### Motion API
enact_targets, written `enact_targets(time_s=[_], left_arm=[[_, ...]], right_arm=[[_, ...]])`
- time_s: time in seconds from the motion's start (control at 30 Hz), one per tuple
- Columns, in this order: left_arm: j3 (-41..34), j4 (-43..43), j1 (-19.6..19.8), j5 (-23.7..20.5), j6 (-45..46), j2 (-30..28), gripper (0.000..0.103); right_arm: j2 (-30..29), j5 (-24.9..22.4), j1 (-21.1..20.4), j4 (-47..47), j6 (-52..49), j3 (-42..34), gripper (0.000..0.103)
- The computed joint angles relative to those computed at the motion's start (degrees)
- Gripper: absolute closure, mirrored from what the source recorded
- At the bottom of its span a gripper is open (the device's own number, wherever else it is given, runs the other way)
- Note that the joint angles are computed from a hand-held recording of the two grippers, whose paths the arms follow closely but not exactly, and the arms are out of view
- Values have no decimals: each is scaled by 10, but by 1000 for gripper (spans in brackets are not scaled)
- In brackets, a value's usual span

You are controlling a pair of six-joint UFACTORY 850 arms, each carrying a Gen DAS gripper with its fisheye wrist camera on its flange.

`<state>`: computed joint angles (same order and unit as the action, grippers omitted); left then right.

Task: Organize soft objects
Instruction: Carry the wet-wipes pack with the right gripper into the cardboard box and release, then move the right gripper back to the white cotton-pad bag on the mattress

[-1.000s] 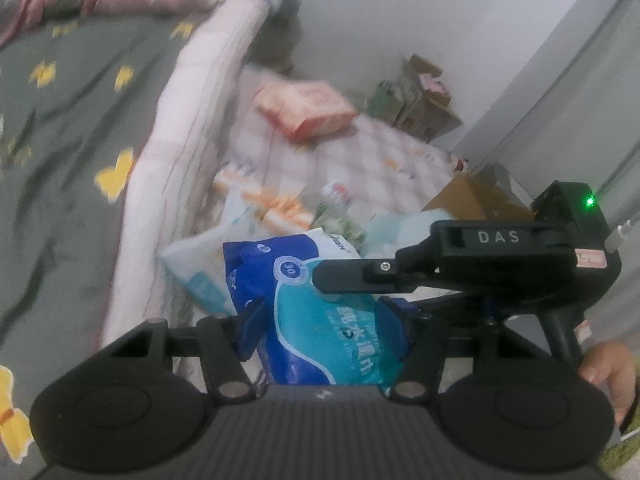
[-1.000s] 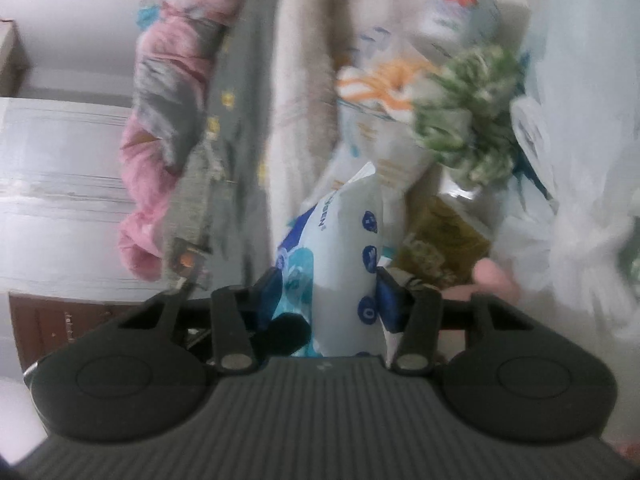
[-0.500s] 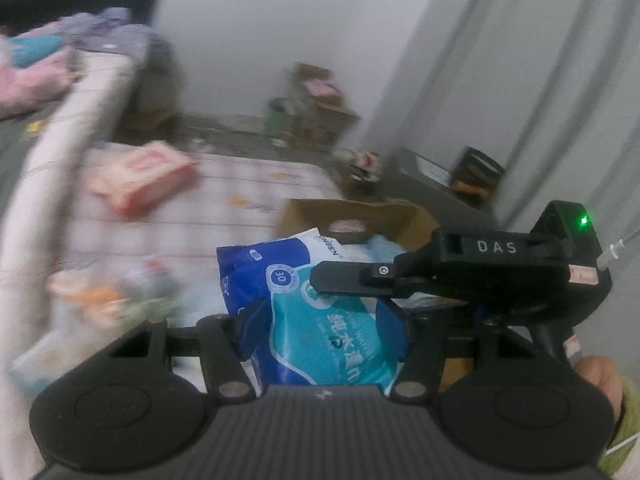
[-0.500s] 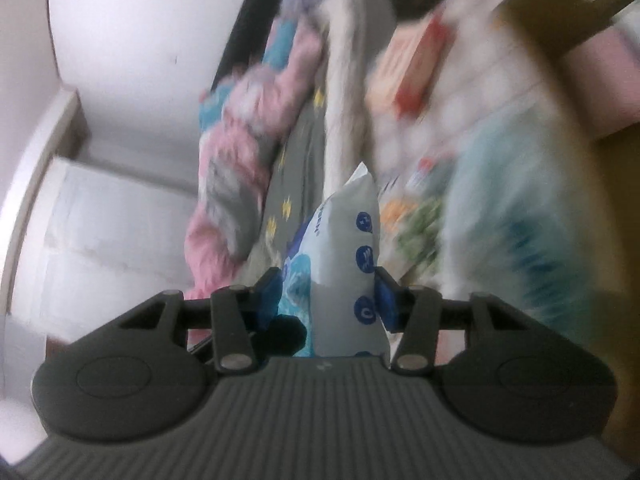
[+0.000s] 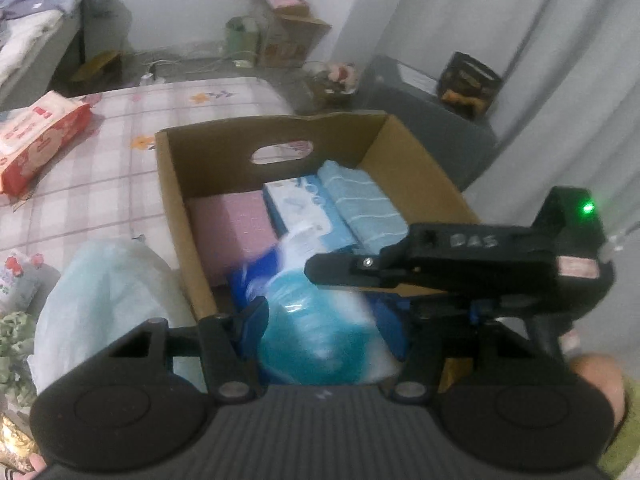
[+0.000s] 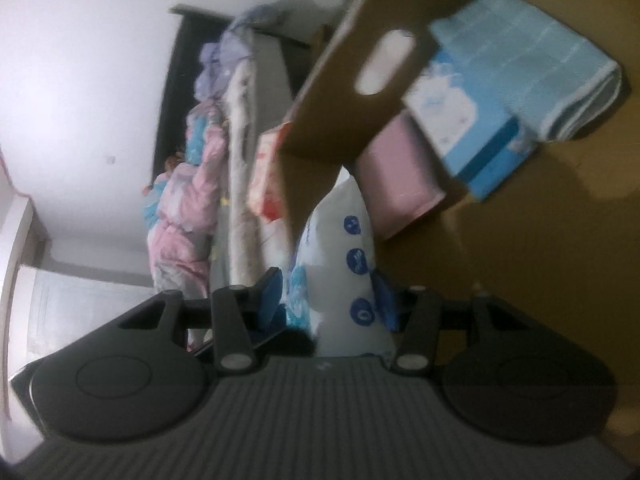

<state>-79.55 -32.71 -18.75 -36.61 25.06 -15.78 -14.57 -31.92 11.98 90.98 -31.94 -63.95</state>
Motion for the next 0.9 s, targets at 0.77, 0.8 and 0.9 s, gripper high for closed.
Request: enact_targets(time_s=[0.77, 0.8, 0.9], left_arm=[[178, -125, 130, 44, 143, 174, 38], [189, -136, 137, 51, 151, 182, 37], [226, -156, 154, 85, 172, 212, 31]], right_arm=[[-75, 53, 34, -202, 127, -57, 65], [-76, 55, 35, -206, 126, -60, 64], [-72, 54, 34, -222, 138, -60, 59]])
